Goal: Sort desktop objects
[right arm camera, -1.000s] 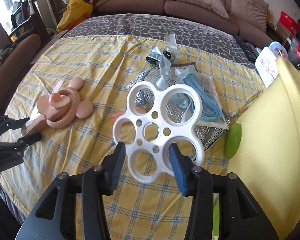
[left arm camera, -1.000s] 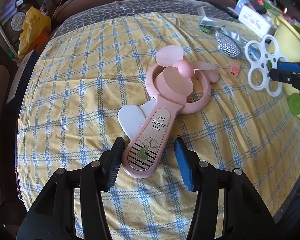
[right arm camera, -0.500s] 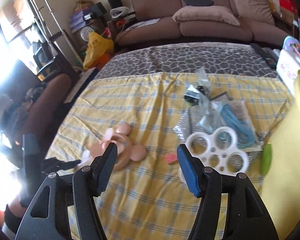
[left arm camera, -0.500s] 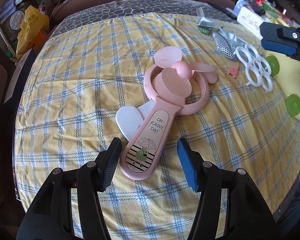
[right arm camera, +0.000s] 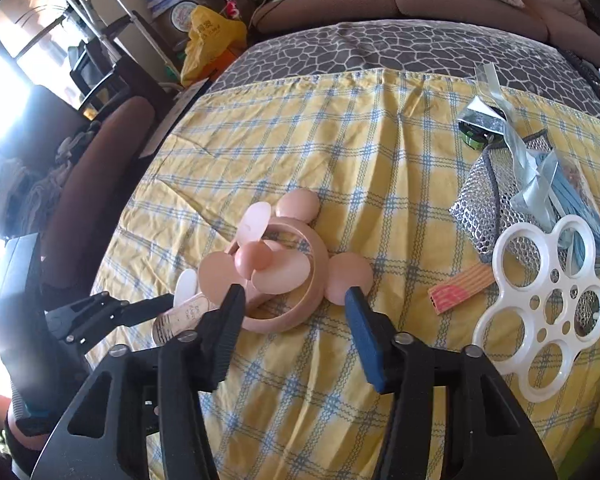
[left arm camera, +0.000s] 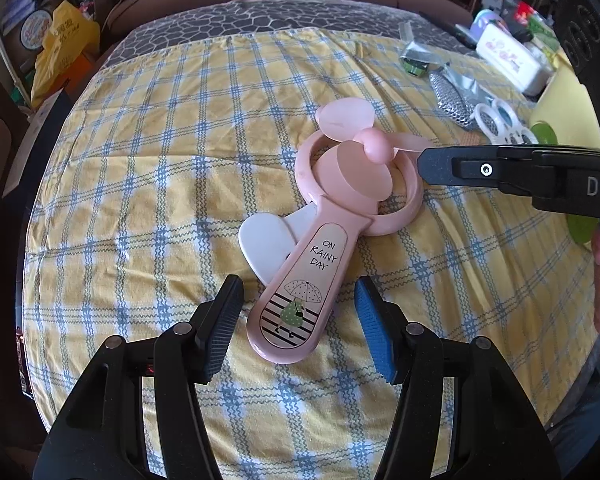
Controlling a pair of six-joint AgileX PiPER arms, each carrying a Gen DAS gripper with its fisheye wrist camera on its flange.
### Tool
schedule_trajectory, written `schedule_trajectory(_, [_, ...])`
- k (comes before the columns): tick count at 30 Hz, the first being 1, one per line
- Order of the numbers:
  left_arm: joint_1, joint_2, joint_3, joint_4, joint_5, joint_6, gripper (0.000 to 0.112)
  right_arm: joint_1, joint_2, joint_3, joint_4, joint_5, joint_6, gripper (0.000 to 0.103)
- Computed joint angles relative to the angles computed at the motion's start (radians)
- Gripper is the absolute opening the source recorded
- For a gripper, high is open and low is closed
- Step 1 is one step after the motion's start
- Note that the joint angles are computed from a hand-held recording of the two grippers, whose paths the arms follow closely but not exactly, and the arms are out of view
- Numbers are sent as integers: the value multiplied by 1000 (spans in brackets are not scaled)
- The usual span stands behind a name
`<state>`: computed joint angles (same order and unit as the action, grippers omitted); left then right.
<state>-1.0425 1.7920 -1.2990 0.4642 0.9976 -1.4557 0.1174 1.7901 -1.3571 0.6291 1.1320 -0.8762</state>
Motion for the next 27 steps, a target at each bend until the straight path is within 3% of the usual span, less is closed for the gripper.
schedule_trajectory(9, [3, 28, -37, -4, 13, 8, 56, 28, 6, 20, -18, -68, 39, 41])
schedule_trajectory(14, [5, 29, -37, -3, 11, 10, 57, 64, -69, 74, -29, -155, -19, 42])
schedule_trajectory(17, [6, 30, -38, -4, 10, 9, 58, 67, -99, 99, 15, -155, -94, 49])
schedule_trajectory(20, [6, 34, -43, -5, 14, 12, 60, 61, -112, 111, 71, -142, -124, 71])
schedule_trajectory(21, [6, 37, -47, -5, 16, 15, 60, 62, -113, 114, 86, -142, -128, 73])
schedule_trajectory(25, [7, 40, -50, -5, 14, 17, 61, 108, -103, 136, 48, -197, -93, 73])
schedule_trajectory(27, [11, 28, -35, -6, -3, 11, 61, 126, -93, 144, 33, -217, -91, 67])
